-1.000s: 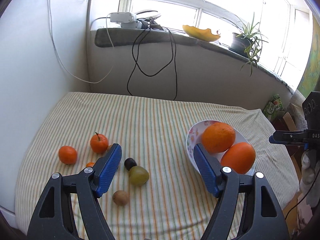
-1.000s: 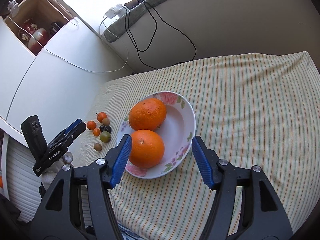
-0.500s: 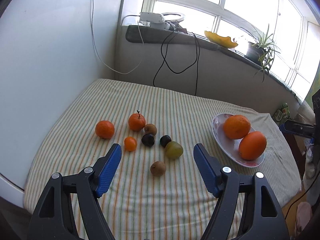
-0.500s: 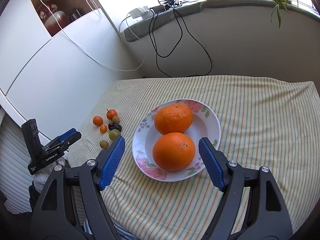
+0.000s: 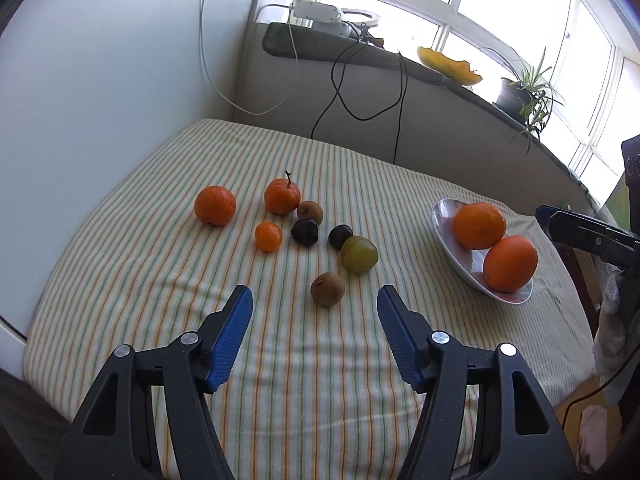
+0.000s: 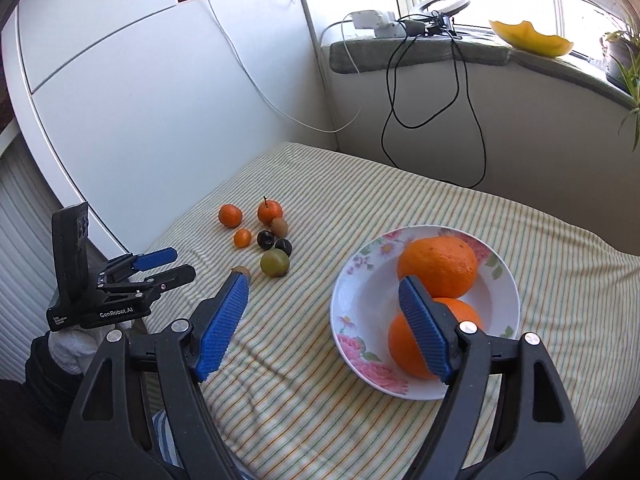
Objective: Organize fruits
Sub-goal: 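Move the right tool toward the green round fruit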
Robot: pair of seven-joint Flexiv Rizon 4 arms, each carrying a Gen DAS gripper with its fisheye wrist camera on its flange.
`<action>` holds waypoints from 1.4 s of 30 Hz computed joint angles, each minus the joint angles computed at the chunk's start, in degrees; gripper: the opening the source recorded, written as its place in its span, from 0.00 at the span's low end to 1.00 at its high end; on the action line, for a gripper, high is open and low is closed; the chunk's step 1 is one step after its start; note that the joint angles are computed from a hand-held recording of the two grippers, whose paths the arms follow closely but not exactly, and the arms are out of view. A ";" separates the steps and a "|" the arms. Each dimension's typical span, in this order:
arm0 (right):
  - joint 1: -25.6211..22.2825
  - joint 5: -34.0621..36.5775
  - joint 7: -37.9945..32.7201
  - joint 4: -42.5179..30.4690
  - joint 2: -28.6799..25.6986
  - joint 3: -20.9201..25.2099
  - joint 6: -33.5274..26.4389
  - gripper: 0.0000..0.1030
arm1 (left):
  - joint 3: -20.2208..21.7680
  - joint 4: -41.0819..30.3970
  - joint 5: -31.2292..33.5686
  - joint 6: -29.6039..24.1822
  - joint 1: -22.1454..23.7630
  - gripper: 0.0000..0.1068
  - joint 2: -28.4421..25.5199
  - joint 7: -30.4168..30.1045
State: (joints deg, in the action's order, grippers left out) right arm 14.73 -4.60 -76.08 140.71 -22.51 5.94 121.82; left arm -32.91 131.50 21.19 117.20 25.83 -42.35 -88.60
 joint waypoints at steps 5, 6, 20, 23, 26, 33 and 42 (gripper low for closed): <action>1.06 -2.70 0.38 -3.60 -1.97 0.73 -4.73 0.78 | -1.47 -0.61 0.61 -1.08 1.22 0.54 -1.96 0.85; 1.25 -3.06 0.49 -4.35 -2.57 0.78 -5.33 0.78 | -1.94 -0.72 0.70 -1.30 1.67 0.53 -2.36 1.08; -6.65 -13.69 7.24 -16.04 -12.33 8.68 -17.70 0.53 | -4.69 -2.48 -1.08 -3.18 2.20 0.43 -6.50 4.04; -5.36 -13.42 7.36 -18.13 -13.66 7.70 -19.96 0.48 | -5.07 -3.07 -1.63 -3.83 2.05 0.41 -7.10 4.75; -7.00 -13.50 7.22 -20.19 -15.24 9.70 -21.85 0.43 | -5.00 -3.32 -2.24 -3.93 1.52 0.40 -7.25 5.40; -6.47 -12.35 6.33 -23.14 -16.79 9.80 -24.71 0.42 | -4.90 -3.85 -3.28 -4.67 1.10 0.38 -7.86 6.23; -6.56 -10.38 4.95 -25.57 -18.37 10.76 -27.21 0.40 | -4.04 -5.02 -5.06 -5.59 -0.39 0.32 -8.08 7.29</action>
State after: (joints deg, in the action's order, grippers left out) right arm 8.16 -14.97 -71.13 115.14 -40.89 16.70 94.61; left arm -36.95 126.48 16.13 111.61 25.44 -50.43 -81.30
